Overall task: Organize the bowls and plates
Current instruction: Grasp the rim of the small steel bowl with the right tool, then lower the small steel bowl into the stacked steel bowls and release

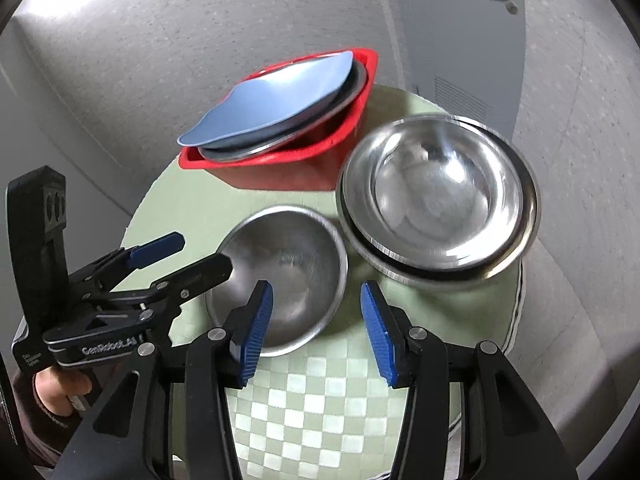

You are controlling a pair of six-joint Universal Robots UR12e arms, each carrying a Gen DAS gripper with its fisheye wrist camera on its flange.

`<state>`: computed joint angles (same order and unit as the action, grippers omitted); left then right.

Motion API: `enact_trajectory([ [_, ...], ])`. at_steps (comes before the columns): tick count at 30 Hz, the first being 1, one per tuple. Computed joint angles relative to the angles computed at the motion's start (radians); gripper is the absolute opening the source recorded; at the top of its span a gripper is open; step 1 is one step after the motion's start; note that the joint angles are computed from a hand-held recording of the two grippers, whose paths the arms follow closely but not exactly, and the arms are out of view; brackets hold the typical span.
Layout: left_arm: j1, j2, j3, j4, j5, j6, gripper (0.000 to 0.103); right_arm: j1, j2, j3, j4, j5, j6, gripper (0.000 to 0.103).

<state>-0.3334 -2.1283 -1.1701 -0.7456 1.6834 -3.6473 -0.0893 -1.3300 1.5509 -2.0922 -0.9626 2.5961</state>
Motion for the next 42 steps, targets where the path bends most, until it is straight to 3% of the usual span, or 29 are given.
enact_trajectory([
  [9,0.012,-0.017,0.024,-0.060,-0.018,0.010,0.084,0.005,0.010,0.019,-0.023,-0.035,0.081,0.047],
  [14,0.012,-0.029,0.039,-0.082,-0.011,0.006,0.080,0.028,0.020,0.021,-0.061,-0.081,0.080,0.047],
  [17,0.011,-0.036,0.049,-0.102,-0.023,0.000,0.062,0.036,0.024,0.027,-0.085,-0.099,0.072,0.047],
  [19,0.014,-0.040,0.054,-0.118,-0.047,0.009,0.041,0.039,0.030,0.023,-0.072,-0.097,0.055,0.046],
  [23,0.020,-0.031,0.035,-0.094,-0.079,0.027,0.018,0.038,0.037,0.015,-0.029,-0.074,0.024,0.025],
  [30,0.005,0.009,-0.003,-0.026,-0.007,0.027,0.016,0.038,0.022,0.017,0.001,-0.059,-0.036,0.024],
  [35,-0.013,0.038,-0.013,-0.002,0.055,0.025,0.016,0.037,0.005,0.004,0.037,-0.006,-0.065,0.024],
  [42,-0.041,0.032,0.024,0.031,0.092,0.018,0.016,0.000,-0.005,-0.032,0.074,0.069,-0.107,0.024],
])
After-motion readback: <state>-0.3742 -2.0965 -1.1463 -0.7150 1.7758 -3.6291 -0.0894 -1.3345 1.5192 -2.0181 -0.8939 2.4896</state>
